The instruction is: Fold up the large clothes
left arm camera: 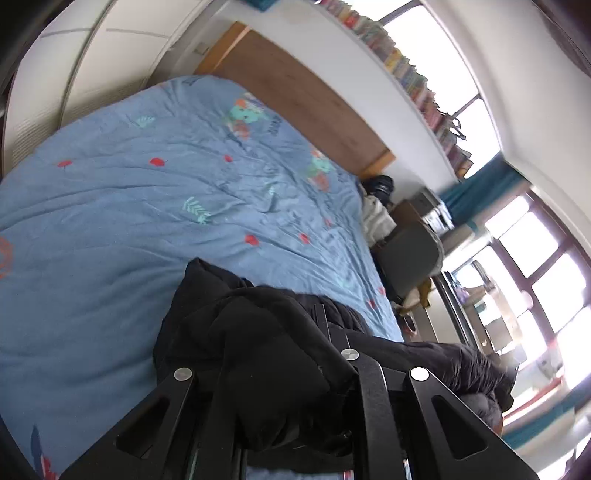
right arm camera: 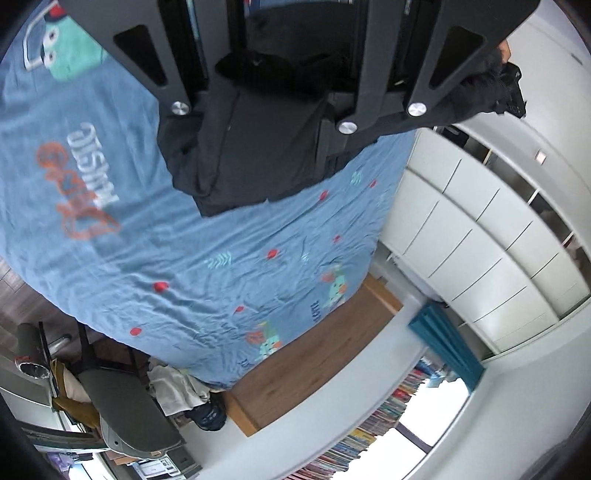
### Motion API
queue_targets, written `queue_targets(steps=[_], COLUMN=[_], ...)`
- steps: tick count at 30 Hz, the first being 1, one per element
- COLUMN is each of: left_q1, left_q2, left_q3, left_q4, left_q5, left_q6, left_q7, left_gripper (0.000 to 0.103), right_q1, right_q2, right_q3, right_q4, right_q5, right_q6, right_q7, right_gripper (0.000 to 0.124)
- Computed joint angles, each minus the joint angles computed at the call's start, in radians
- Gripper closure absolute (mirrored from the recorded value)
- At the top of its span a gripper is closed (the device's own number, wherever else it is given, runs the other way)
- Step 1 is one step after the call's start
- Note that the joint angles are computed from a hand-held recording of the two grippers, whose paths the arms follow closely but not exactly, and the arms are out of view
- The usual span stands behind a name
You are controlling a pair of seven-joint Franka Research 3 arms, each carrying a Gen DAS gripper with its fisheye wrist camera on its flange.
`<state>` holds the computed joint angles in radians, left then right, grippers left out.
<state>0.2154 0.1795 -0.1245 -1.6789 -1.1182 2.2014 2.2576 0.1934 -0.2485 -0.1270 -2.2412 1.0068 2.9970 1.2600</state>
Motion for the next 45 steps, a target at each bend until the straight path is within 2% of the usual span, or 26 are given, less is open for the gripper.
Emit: queue_targets(steps=[3,5,7,8,12,18,23,27,32,34,36,37,38,41,45], left_q1=[-0.029,-0.052,-0.072,-0.084,-0.110,-0.122,-0.128,-0.117,-0.090,-0.090,-0.082,-0.070,-0.058,-0.045,-0.037], left_q2=[0.122,0.226,0.330,0.383,0.537,0.721,0.811,0.854,0.890,0.914,0.917,0.901,0.879,0.847,0.828], left_q3=[-0.017,-0.028,-0.035,-0.036,-0.051,-0.102,-0.140,-0.182,-0.230,-0.238,-0.252,-0.264,-0.273,-0.274,-0.271], left_q4=[0.123,0.230,0.345,0.402,0.571,0.790,0.920,0.999,1.066,1.116,1.125,1.098,1.059,1.021,1.012], left_q5=[0.086,0.184,0.268,0.307,0.420,0.536,0.630,0.685,0.672,0.670,0.655,0.635,0.616,0.589,0.565], left_q6=[0.050,0.074,0.068,0.065,0.056,0.020,-0.008,-0.052,-0.101,-0.129,-0.136,-0.125,-0.107,-0.085,-0.064], left_q7=[-0.095,-0.190,-0.283,-0.330,-0.438,-0.525,-0.585,-0.617,-0.643,-0.663,-0.670,-0.661,-0.649,-0.638,-0.656], left_gripper=[0.091,0.091,0.090,0.089,0.087,0.086,0.086,0.086,0.077,0.073,0.066,0.059,0.052,0.046,0.041], right_q1=[-0.048,-0.089,-0.119,-0.126,-0.167,-0.260,-0.280,-0.331,-0.378,-0.411,-0.460,-0.473,-0.464,-0.422,-0.435], right_q2=[0.161,0.262,0.341,0.399,0.554,0.717,0.796,0.818,0.810,0.804,0.804,0.802,0.796,0.780,0.758], right_q3=[0.011,0.030,0.044,0.040,0.055,0.135,0.155,0.216,0.272,0.315,0.383,0.402,0.392,0.339,0.357], right_q4=[0.144,0.223,0.285,0.330,0.441,0.558,0.635,0.652,0.646,0.644,0.652,0.657,0.659,0.664,0.665], right_q5=[-0.071,-0.174,-0.204,-0.267,-0.338,-0.333,-0.361,-0.303,-0.211,-0.142,-0.028,0.021,0.035,0.034,0.140], right_q6=[-0.038,-0.051,-0.067,-0.076,-0.093,-0.083,-0.098,-0.080,-0.068,-0.052,-0.030,-0.021,-0.019,-0.026,0.018], right_q7=[0.103,0.216,0.265,0.330,0.435,0.458,0.484,0.452,0.372,0.313,0.211,0.168,0.161,0.174,0.086], right_gripper=[0.113,0.113,0.113,0.113,0.113,0.112,0.111,0.108,0.103,0.092,0.059,0.053,0.046,0.044,0.043])
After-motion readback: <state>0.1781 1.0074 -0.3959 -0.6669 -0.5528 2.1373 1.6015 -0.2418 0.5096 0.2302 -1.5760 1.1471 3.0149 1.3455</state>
